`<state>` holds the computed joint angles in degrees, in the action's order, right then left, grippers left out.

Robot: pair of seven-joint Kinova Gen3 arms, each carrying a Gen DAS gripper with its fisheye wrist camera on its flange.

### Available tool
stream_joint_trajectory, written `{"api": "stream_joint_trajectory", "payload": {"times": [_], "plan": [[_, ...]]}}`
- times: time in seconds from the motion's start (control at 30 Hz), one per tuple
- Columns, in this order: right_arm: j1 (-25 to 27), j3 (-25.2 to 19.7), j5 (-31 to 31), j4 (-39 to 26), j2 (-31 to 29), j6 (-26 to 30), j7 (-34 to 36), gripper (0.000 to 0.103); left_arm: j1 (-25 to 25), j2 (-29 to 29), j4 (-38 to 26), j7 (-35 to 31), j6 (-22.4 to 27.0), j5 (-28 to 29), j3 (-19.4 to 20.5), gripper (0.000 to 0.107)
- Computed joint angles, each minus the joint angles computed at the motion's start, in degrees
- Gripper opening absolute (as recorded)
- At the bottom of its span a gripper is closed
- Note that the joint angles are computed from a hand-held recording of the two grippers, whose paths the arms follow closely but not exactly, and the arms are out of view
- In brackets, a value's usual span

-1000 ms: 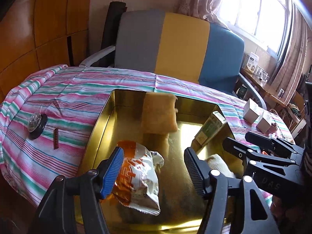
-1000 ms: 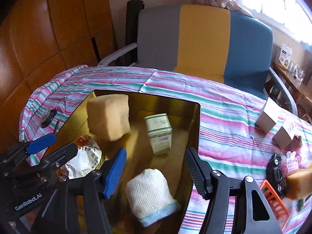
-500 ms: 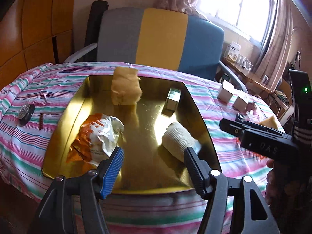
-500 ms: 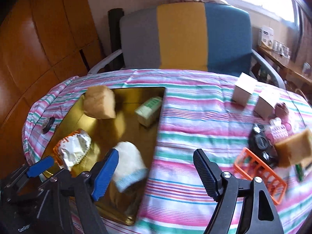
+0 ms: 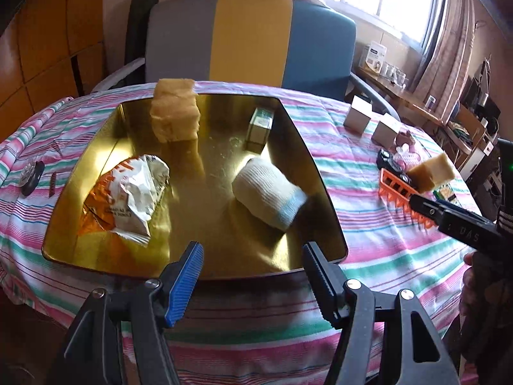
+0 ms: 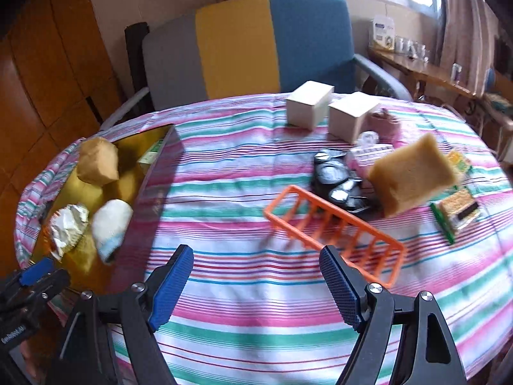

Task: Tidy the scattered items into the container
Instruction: 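Withdraw both open tools from the tray toward the remaining items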

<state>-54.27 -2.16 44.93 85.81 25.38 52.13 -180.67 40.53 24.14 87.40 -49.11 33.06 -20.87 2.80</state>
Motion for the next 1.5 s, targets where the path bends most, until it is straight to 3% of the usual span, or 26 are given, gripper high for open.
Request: {"api": "stream_joint_trajectory", "payload": {"times": [0.37, 0.57, 0.67, 0.77, 0.83, 1.0, 1.1, 1.17, 1.3, 1.4, 1.5], "plan": [[4.24, -2.45, 3.24, 16.57, -8.63, -4.01, -12.53, 0.088, 4.54, 0.46, 1.42, 6.2, -1.97, -5.74, -3.41, 0.067], [6.63, -3.03, 3.74, 15.09, -7.59, -4.01, -11.67, 0.09, 5.29, 0.19, 2.64, 9.08, -3.58, -8.3, -4.01, 0.068], [4.01, 3.3, 0.53, 13.15, -6.14, -7.32, -6.86, 0.094, 6.04, 0.18, 3.03, 10.51, -3.93, -9.75, -4.56, 0.068], [4.5, 5.73, -4.14, 11.08, -4.19, -10.07, -1.67, 0.094, 5.61, -0.06, 3.54, 10.72, -4.53, -10.02, -4.18, 0.068], [7.78, 2.85, -5.05, 11.94, -4.36, -14.73, -0.32, 0.095, 5.63, -0.1, 3.65, 10.99, -4.67, -10.21, -4.2, 0.068], [18.7, -10.35, -8.21, 14.15, -5.0, -26.38, 6.28, 0.095, 3.58, -0.26, 2.71, 8.64, -3.3, -8.04, -2.02, 0.068], [18.73, -11.75, -8.12, 15.72, -5.68, -29.55, 7.81, 0.094, 0.27, -0.7, 1.61, 4.2, -2.49, -3.34, 1.23, 0.068], [13.98, -8.12, -8.62, 15.34, -6.41, -27.01, 7.93, 0.094, 1.01, -0.94, 0.7, 2.96, -2.35, -3.2, 1.04, 0.068], [3.36, 0.13, -2.4, 16.35, -8.17, -17.69, 1.35, 0.095, 0.91, 0.18, -3.8, -4.34, -1.45, 0.03, 3.28, 0.068], [-3.67, 6.17, -1.56, 16.85, -8.22, -10.7, -1.85, 0.102, 0.11, 3.81, -11.02, -11.33, 2.89, 2.85, 6.89, 0.068], [-3.09, 3.76, 0.78, 18.15, -8.34, -4.92, -7.02, 0.102, 0.73, 8.54, -18.98, -17.69, 6.82, 6.32, 8.66, 0.068]]}}
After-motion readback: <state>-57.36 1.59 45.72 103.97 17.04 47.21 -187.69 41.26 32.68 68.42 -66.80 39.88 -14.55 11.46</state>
